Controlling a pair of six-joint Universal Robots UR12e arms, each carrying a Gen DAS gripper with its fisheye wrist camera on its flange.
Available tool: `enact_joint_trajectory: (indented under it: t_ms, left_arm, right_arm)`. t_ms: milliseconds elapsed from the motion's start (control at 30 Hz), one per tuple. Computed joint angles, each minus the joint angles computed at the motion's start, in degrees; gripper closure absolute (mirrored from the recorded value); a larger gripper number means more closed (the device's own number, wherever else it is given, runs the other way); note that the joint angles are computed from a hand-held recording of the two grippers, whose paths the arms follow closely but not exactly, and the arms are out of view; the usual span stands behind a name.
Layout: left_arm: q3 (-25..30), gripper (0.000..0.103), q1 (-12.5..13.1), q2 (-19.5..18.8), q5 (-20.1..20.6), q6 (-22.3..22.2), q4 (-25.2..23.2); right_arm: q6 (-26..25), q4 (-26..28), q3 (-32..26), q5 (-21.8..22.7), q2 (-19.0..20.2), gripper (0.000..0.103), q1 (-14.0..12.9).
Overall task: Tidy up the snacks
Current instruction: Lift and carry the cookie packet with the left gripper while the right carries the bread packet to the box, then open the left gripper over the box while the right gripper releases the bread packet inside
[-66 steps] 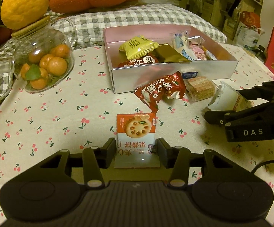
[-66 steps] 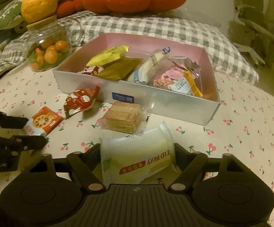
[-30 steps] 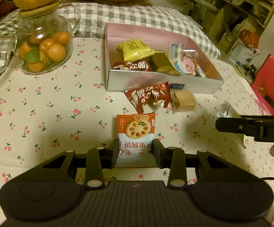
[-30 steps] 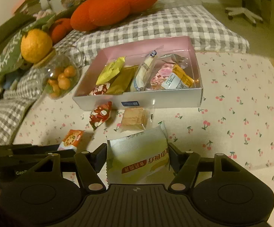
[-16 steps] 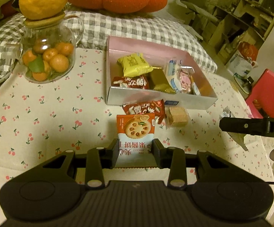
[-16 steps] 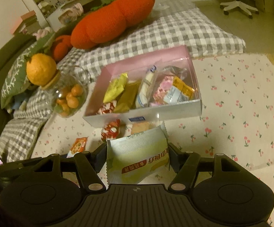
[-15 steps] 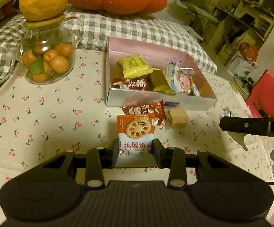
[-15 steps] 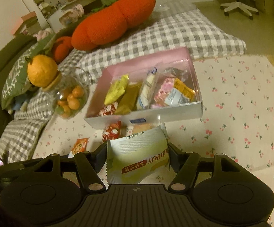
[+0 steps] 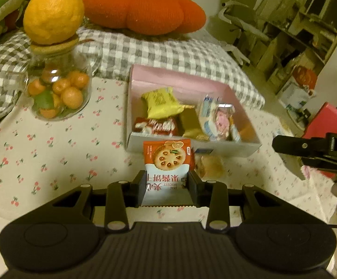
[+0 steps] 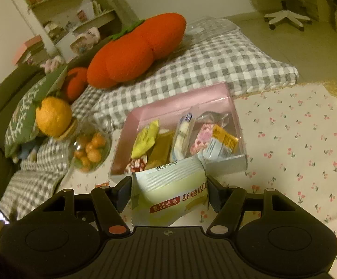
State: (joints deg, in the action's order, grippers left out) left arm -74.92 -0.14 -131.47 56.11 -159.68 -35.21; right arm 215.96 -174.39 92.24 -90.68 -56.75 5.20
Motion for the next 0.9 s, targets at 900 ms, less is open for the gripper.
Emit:
enact_joint_trajectory:
  t_ms: [900]
  left_arm:
    - [23.98,0.068,-5.72,-14.67,2.06,-4.01,-2.61]
  right_arm:
    - [4.44,3.99,-14.37,1.57,10.84,0.034,-5.58]
